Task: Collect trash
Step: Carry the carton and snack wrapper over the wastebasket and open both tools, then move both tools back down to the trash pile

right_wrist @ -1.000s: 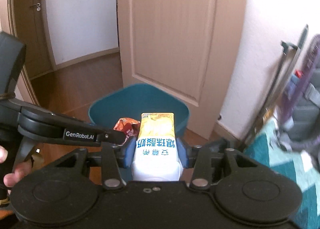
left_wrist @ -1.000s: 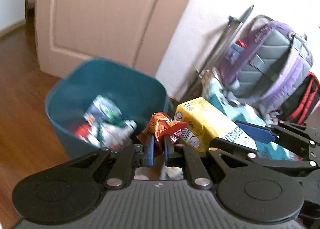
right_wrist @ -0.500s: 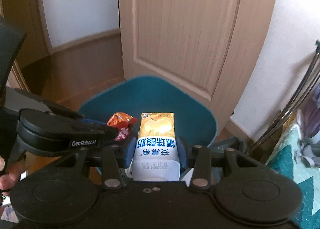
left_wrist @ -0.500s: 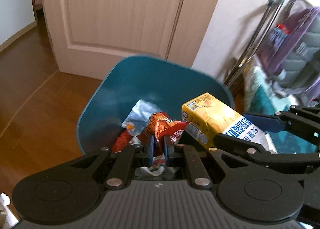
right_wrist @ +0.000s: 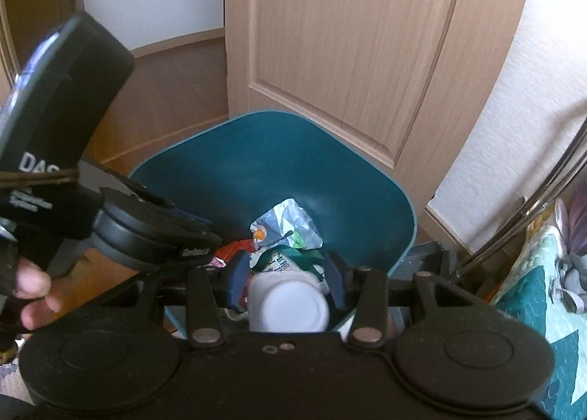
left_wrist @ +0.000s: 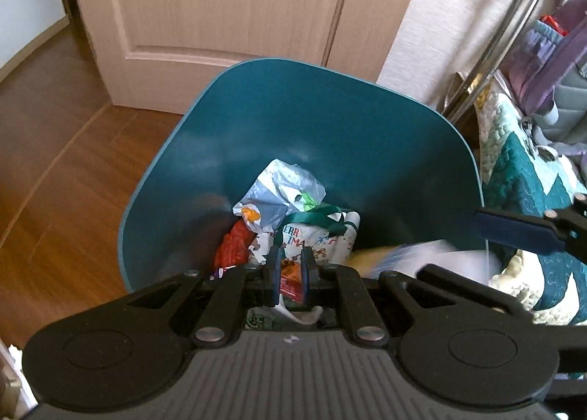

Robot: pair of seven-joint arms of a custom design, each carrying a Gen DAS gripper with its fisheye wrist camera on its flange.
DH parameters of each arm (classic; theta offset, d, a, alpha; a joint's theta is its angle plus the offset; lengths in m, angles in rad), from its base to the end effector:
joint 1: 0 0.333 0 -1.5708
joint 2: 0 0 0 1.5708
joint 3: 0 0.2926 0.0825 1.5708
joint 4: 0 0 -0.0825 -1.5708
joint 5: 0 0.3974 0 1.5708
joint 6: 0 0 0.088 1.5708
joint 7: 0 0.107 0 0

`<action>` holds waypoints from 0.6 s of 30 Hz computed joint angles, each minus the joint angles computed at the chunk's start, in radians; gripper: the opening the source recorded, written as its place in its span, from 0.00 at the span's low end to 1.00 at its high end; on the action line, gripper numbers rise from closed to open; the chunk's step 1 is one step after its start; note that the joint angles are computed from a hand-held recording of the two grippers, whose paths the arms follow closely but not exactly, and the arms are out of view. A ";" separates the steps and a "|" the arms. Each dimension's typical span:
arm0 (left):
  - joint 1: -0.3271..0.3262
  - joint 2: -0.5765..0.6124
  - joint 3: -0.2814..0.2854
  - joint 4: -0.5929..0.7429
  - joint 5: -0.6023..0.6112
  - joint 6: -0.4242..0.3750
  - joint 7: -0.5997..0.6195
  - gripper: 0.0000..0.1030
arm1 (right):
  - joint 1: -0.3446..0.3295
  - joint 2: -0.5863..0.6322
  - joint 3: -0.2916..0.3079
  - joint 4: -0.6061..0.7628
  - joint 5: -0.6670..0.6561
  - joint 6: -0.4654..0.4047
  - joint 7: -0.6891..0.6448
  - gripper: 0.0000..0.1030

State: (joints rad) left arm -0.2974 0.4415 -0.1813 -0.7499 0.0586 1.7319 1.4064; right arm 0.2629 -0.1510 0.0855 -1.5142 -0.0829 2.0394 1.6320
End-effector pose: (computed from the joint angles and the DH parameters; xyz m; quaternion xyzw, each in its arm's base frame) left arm 0.6128 -0.2635 0.7424 -0.5835 0.7660 -0.2437 0.1155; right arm 0.5123 0.1866 0.7688 -0.7591 0.5585 -0.2212 0.2509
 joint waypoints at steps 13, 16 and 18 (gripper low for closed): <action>0.029 -0.267 -0.026 -0.320 -0.002 0.151 -0.037 0.63 | -0.027 -0.181 -0.012 -0.091 0.046 -0.030 0.058 0.43; 0.031 -0.332 -0.035 -0.379 -0.015 0.178 -0.044 0.67 | -0.037 -0.248 -0.017 -0.122 0.065 -0.047 0.070 0.44; 0.028 -0.357 -0.043 -0.392 -0.020 0.176 -0.047 0.67 | -0.043 -0.287 -0.021 -0.141 0.078 -0.057 0.075 0.44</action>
